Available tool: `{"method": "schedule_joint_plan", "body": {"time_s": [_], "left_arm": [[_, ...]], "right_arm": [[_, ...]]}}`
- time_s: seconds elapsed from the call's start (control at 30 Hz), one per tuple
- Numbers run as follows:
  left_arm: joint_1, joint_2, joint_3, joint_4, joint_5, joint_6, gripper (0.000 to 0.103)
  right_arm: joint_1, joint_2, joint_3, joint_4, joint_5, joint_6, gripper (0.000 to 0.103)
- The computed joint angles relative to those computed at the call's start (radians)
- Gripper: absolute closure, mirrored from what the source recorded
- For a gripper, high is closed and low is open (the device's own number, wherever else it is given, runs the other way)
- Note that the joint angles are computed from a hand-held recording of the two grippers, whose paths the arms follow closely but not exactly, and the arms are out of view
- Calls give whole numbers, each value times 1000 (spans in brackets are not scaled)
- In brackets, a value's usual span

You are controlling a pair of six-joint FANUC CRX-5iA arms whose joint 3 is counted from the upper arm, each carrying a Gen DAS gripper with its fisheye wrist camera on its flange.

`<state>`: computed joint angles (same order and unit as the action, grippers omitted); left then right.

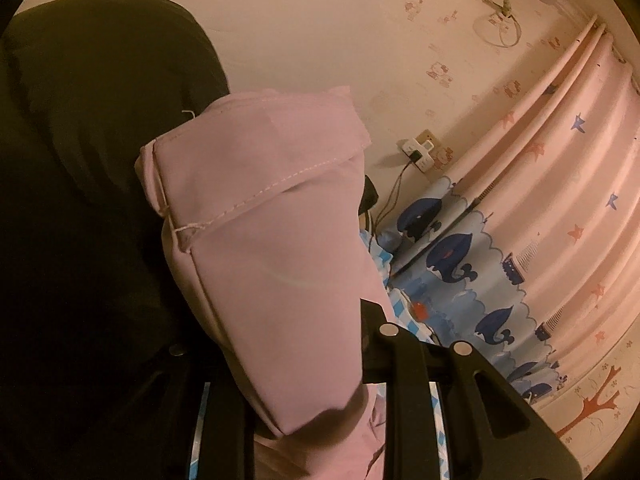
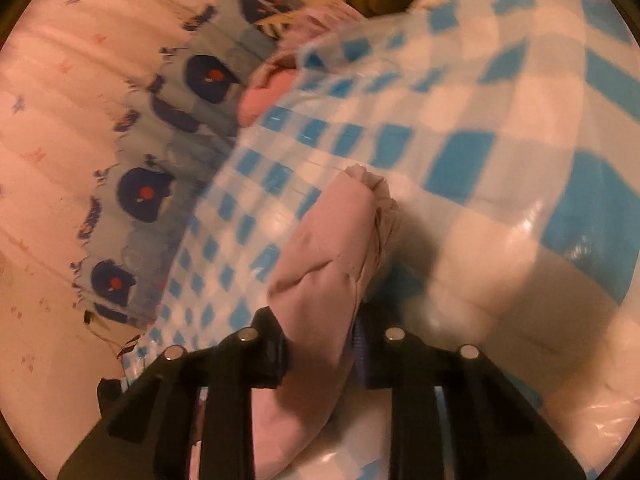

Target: Fold large clothes

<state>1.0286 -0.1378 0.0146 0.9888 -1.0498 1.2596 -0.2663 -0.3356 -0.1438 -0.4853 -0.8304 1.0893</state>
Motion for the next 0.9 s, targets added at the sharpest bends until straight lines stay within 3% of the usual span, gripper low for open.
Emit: {"method": "schedule_joint_plan", "body": {"time_s": [0.17,0.3,0.4,0.6,0.77,0.9], "left_arm": [[15,12,2,38,-39,-23,83],[20,27,10,79,-76,-52,83],[28,38,10,111,-107,-77,83],[43,67,4,178,-168,-102,83],[37,80,-6,218,-189,-136,83],[49,85,-23,250,-219,-165,83]], "right_arm": [[29,-39,55,-60,45,54,81],[140,-55,121,-83,118,63,81],[326,-44,179,-9,195,19,81],[780,91,305,288,347,-127,81],[1002,270,434,381,347,-156,81],[1115,398,493,447,313,-196,82]]}}
